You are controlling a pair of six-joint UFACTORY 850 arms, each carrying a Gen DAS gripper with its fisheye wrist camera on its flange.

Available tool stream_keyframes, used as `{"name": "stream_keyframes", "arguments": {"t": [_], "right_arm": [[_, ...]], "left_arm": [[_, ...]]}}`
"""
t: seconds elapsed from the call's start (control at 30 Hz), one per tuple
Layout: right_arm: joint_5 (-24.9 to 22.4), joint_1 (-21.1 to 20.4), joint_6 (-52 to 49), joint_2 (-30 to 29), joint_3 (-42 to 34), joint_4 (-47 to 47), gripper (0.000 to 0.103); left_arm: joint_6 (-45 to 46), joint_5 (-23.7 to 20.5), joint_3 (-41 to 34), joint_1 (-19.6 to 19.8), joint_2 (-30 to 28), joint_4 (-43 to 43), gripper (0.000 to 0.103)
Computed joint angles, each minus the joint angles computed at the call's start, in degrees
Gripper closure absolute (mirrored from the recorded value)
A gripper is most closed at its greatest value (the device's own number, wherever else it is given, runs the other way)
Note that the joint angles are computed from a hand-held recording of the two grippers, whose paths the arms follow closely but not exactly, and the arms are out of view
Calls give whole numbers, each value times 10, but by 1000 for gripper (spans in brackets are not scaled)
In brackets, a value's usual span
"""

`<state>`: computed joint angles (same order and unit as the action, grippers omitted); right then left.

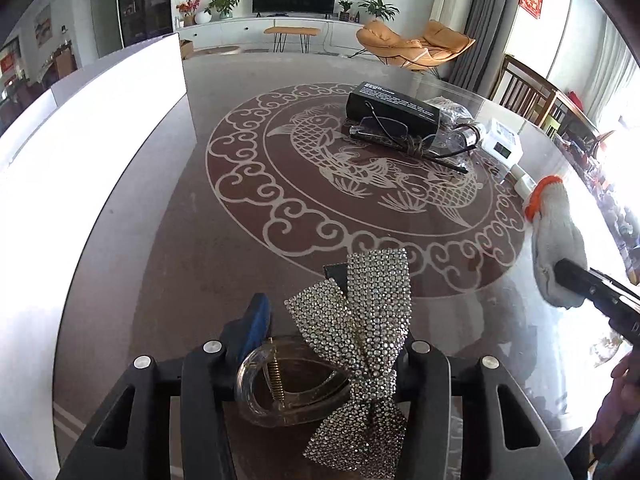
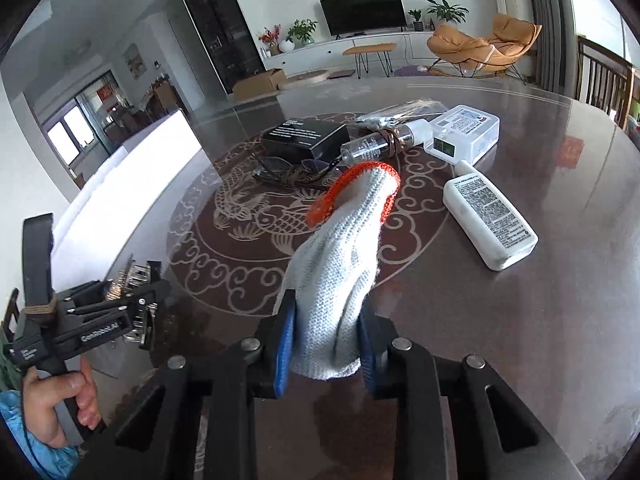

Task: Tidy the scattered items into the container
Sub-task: 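Carry the rhinestone bow in the left gripper and the knit glove in the right gripper over the box, then open both grippers to drop the bow and knit glove into the box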

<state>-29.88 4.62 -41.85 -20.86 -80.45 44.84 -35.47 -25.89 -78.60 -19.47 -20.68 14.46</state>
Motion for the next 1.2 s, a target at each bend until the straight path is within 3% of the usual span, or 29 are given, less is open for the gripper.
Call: {"name": "stream_keyframes", "arguments": {"t": [0.2,0.33,0.53,0.67,0.8,0.93,1.0,1.07,1.2], "right_arm": [[-38,22,-36,31,26,18,75],[-50,64,-66,26,-13,25,75],[-104,151,-86,-47,-172,53,75],[-150,216,-75,-121,-305,54,75],[-182,269,-38,-190,-403,12,75],[-213,306,19,-250,-476,-70,69],[-247,317,50,-280,-518,-116,65],[-261,319,53,-287,-522,-113,54],[-232,313,27,-261,-476,-69,48]], "left_arm": [[22,-2,24,-8,49,-17,54],[-6,2,44,33,115,23,54],[-87,-46,55,132,177,153,54],[-79,-77,56,209,176,159,54],[-34,-109,49,262,148,116,54],[-33,-145,47,277,127,116,49],[-36,-131,60,283,134,106,28],[-50,-116,72,284,142,114,26],[-75,-113,77,278,148,135,26]]}}
